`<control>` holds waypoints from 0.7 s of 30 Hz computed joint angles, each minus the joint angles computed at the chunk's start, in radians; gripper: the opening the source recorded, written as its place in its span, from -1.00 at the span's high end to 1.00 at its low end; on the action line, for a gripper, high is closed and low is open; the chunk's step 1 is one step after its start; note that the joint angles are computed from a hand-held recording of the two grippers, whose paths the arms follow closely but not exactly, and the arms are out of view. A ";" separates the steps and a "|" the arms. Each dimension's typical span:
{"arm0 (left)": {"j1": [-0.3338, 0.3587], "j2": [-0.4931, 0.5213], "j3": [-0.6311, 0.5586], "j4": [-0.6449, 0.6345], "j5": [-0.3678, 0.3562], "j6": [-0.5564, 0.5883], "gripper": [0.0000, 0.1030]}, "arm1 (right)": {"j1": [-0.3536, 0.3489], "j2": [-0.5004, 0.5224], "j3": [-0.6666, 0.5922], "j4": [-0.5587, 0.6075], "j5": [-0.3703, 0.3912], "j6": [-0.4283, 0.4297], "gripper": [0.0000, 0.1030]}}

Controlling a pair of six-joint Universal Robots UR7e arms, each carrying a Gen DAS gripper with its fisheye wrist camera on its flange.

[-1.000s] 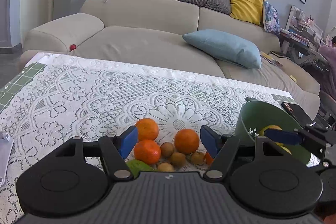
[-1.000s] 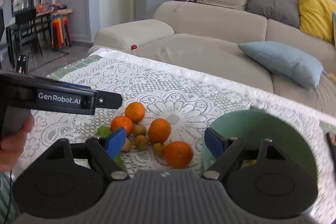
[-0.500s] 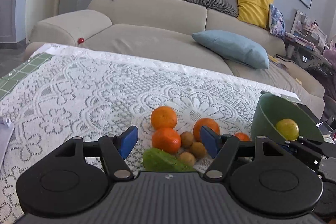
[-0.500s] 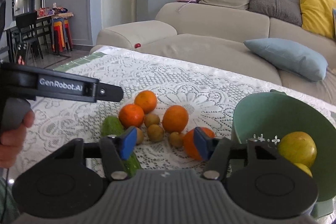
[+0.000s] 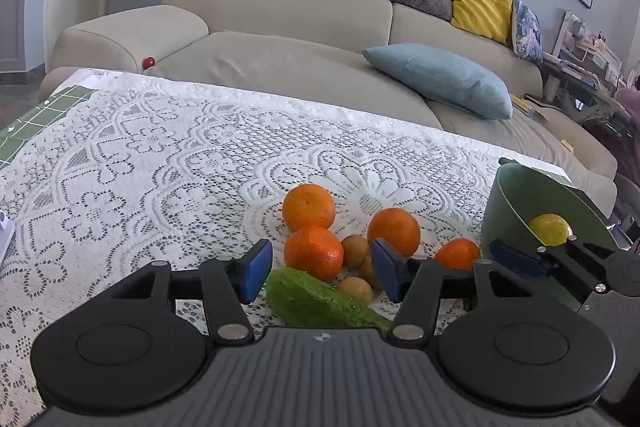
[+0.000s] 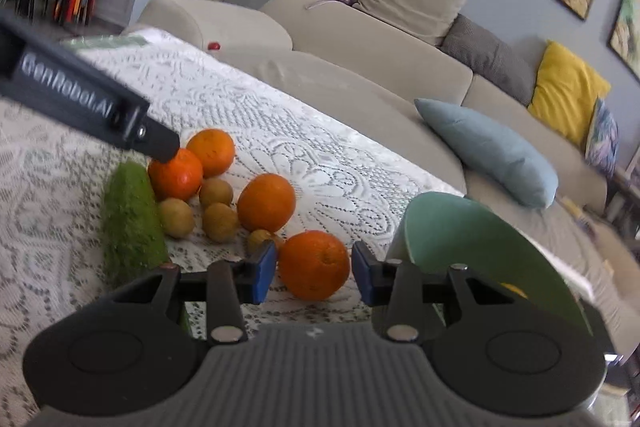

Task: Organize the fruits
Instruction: 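Move both tools back over the fruit pile, then grasp an orange with the right tool while the left tool grasps another orange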

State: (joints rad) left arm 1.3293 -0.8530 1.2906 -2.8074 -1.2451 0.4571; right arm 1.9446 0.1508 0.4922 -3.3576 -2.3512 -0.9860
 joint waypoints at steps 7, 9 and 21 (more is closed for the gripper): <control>-0.001 0.021 -0.069 0.135 0.014 0.002 -0.22 | 0.004 0.077 -0.154 0.068 -0.047 -0.160 0.26; -0.002 0.033 -0.098 0.172 0.015 0.006 -0.13 | 0.005 0.066 -0.140 0.079 -0.045 -0.178 0.26; 0.000 0.096 -0.207 0.282 0.066 0.009 0.08 | -0.001 -0.016 -0.029 0.181 -0.035 -0.361 0.26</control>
